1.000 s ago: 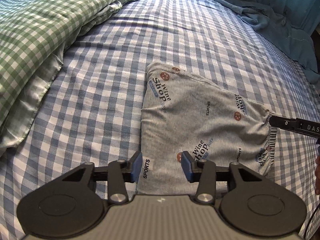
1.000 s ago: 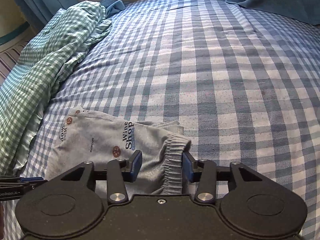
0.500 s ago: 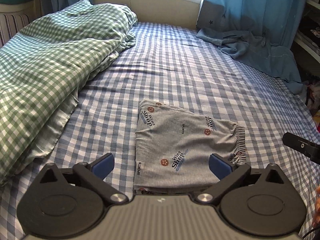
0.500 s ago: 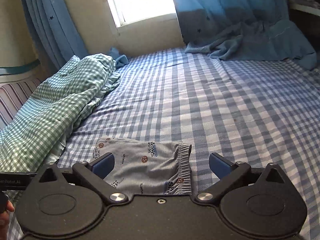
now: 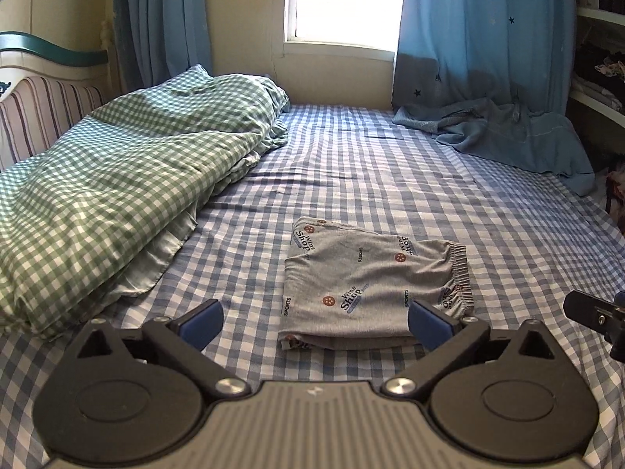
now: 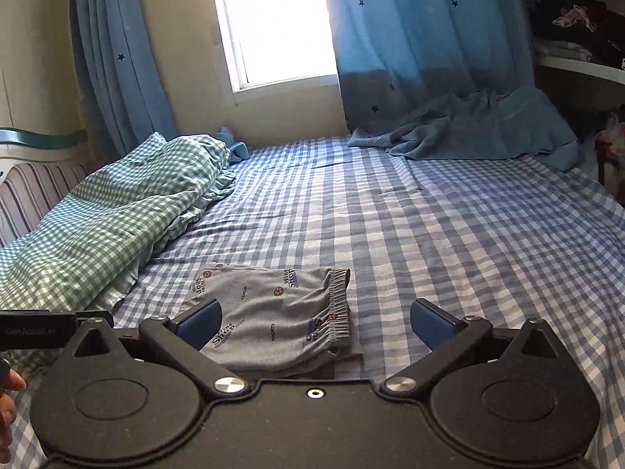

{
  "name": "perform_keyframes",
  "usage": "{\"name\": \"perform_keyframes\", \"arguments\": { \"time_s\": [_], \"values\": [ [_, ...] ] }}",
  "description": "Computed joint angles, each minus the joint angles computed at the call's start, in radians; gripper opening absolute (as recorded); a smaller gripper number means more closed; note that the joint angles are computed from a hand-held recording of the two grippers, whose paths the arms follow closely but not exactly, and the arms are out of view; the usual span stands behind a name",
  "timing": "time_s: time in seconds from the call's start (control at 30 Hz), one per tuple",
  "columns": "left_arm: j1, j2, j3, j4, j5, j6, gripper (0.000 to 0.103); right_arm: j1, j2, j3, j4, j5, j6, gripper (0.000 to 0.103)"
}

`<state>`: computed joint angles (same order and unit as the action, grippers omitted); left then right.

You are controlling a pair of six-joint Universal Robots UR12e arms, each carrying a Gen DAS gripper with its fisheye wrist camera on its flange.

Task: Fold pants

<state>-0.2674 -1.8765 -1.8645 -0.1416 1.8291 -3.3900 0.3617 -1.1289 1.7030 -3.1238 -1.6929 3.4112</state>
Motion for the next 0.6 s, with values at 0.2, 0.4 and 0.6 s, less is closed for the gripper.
{"name": "perform_keyframes", "arguments": {
  "time_s": [0.2, 0.4, 0.6],
  "values": [
    [-0.047, 0.055, -0.078, -0.06, 0.066, -0.063, 0.103, -0.011, -0.059, 0.096, 0.001, 0.063, 0.01, 0.102],
    [-0.073, 0.102, -0.134, -0.087, 0.105, -0.1, 0.103, -0.015, -0.098, 0.157, 0.009, 0.119, -0.012, 0.102],
    [-0.059, 0.122, -0.149, -0.096, 0.089, -0.099, 0.103, -0.012, -0.106, 0.153, 0.063, 0.126, -0.009, 0.102]
  ]
}}
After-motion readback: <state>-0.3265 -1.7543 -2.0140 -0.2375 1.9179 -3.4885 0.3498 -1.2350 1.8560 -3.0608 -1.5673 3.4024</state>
